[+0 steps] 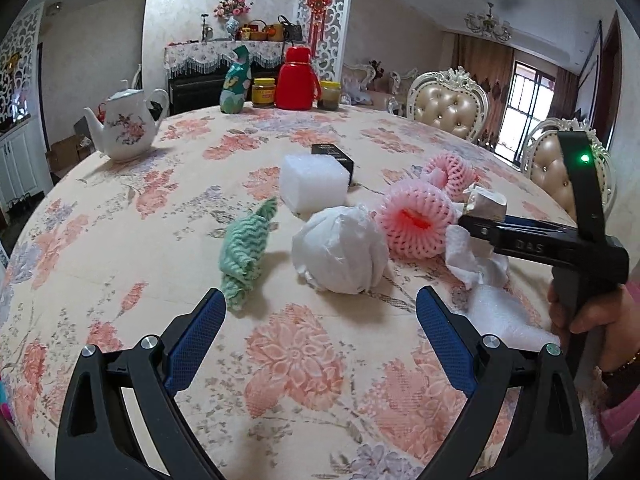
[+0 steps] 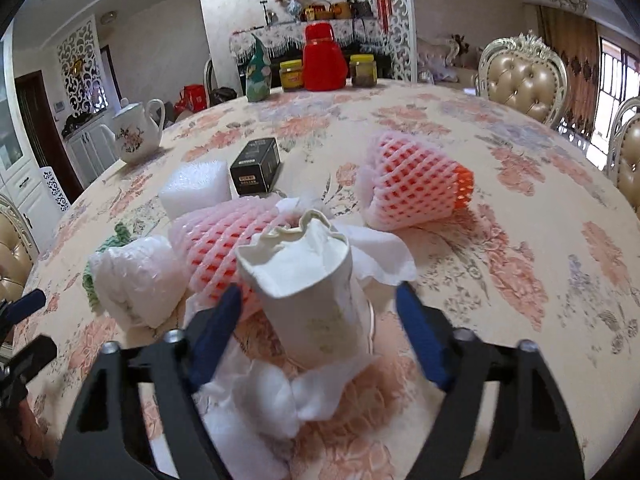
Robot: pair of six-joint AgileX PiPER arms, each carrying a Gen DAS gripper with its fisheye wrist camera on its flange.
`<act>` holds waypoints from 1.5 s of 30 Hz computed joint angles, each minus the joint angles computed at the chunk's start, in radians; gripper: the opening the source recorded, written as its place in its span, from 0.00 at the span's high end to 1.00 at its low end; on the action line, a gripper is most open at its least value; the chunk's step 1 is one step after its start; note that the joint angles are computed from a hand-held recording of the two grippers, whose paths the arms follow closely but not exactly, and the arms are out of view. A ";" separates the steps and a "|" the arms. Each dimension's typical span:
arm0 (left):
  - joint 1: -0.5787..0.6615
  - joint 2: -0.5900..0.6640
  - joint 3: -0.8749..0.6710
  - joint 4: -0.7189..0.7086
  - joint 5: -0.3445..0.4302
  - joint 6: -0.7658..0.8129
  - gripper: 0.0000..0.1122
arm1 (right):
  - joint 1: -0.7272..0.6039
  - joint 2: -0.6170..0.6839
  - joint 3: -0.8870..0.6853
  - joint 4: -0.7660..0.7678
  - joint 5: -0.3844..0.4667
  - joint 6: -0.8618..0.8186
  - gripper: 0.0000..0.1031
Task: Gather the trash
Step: 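Grasp the white paper cup with the right tool while the left tool grasps a foam block with tissue, then lift the paper cup and foam block off the table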
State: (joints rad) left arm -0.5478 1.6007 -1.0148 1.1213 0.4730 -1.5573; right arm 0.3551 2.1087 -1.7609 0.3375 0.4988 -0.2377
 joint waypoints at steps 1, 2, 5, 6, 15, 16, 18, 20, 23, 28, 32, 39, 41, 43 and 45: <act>0.002 0.008 -0.009 -0.013 -0.006 0.013 0.20 | -0.008 -0.006 0.015 0.050 -0.009 -0.050 0.54; 0.002 0.020 -0.028 -0.036 -0.015 0.038 0.20 | -0.014 -0.020 0.040 0.067 -0.029 -0.071 0.56; -0.009 0.058 -0.085 -0.090 -0.017 0.108 0.20 | -0.036 -0.092 0.147 0.173 -0.111 -0.196 0.58; -0.014 0.076 -0.115 -0.118 -0.017 0.144 0.20 | -0.047 -0.120 0.185 0.212 -0.134 -0.237 0.58; -0.055 0.270 -0.443 -0.451 0.022 0.531 0.25 | -0.199 -0.277 0.397 0.581 -0.157 -0.601 0.58; -0.057 0.286 -0.470 -0.488 0.024 0.565 0.26 | -0.225 -0.295 0.424 0.643 -0.150 -0.660 0.58; -0.078 0.334 -0.546 -0.551 0.052 0.630 0.29 | -0.256 -0.314 0.458 0.727 -0.138 -0.741 0.57; -0.106 0.399 -0.641 -0.566 0.137 0.662 0.30 | -0.292 -0.330 0.495 0.824 -0.120 -0.835 0.57; -0.099 0.482 -0.770 -0.719 0.217 0.776 0.32 | -0.336 -0.340 0.530 0.934 -0.088 -0.940 0.57; -0.082 0.631 -1.023 -0.859 0.410 0.874 0.35 | -0.392 -0.337 0.562 1.056 -0.037 -1.050 0.56; -0.069 0.728 -1.190 -0.912 0.530 0.929 0.55 | -0.413 -0.332 0.575 1.105 -0.018 -1.089 0.56; -0.099 0.690 -1.113 -0.801 0.438 0.893 0.61 | -0.427 -0.326 0.583 1.123 -0.002 -1.101 0.56; -0.105 0.646 -1.053 -0.767 0.384 0.864 0.61 | -0.423 -0.334 0.589 1.122 -0.008 -1.103 0.55; -0.111 0.571 -0.942 -0.713 0.285 0.812 0.60 | -0.417 -0.340 0.593 1.115 -0.012 -1.093 0.55; -0.114 0.517 -0.867 -0.647 0.236 0.742 0.59 | -0.410 -0.348 0.598 1.112 -0.017 -1.089 0.55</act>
